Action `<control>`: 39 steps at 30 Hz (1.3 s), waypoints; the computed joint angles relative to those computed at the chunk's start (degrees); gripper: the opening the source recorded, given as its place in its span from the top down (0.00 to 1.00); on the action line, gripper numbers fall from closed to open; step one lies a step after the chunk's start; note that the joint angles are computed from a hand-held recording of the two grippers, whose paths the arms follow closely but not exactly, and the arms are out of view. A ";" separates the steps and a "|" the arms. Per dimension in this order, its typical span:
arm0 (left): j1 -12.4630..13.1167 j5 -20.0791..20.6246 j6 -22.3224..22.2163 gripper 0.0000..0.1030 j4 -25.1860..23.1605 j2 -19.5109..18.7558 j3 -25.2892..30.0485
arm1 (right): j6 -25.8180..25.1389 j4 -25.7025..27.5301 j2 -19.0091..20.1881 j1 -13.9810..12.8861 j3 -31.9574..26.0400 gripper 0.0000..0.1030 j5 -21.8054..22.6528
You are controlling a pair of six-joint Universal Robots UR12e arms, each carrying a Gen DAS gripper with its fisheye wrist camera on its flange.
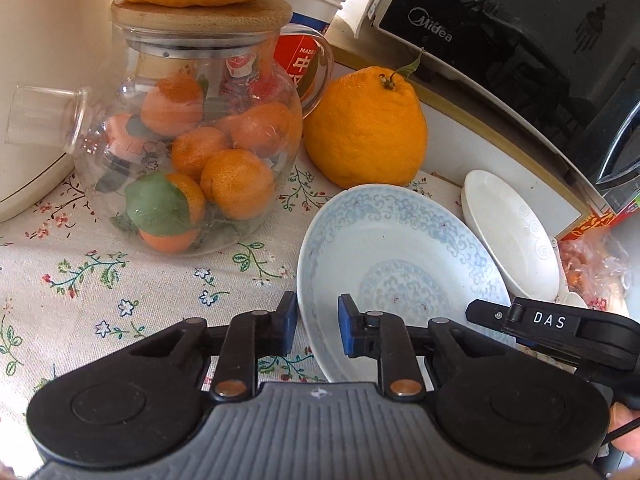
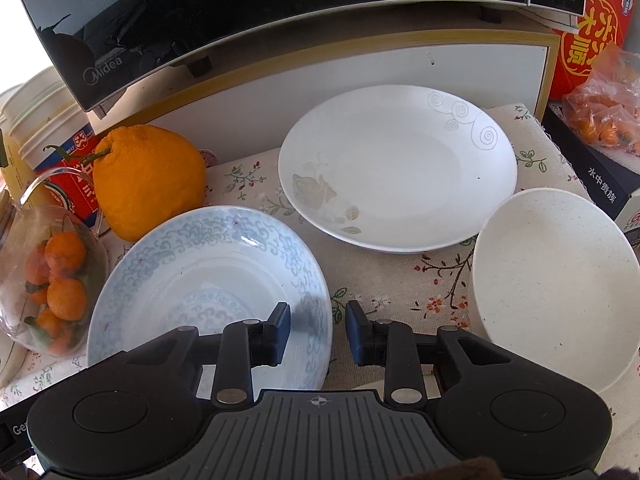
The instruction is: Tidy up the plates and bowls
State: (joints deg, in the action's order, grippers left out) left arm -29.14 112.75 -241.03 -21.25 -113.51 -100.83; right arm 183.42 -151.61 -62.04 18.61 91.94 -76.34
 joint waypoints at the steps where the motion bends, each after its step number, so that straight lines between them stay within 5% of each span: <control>1: -0.06 0.28 0.21 0.81 -0.15 -0.12 0.12 | -0.02 -0.06 -0.02 -0.04 0.05 0.78 0.34; 39: -0.03 0.45 -1.22 0.87 -0.62 1.53 -0.97 | 2.40 -1.58 -1.32 -0.76 1.02 0.89 3.80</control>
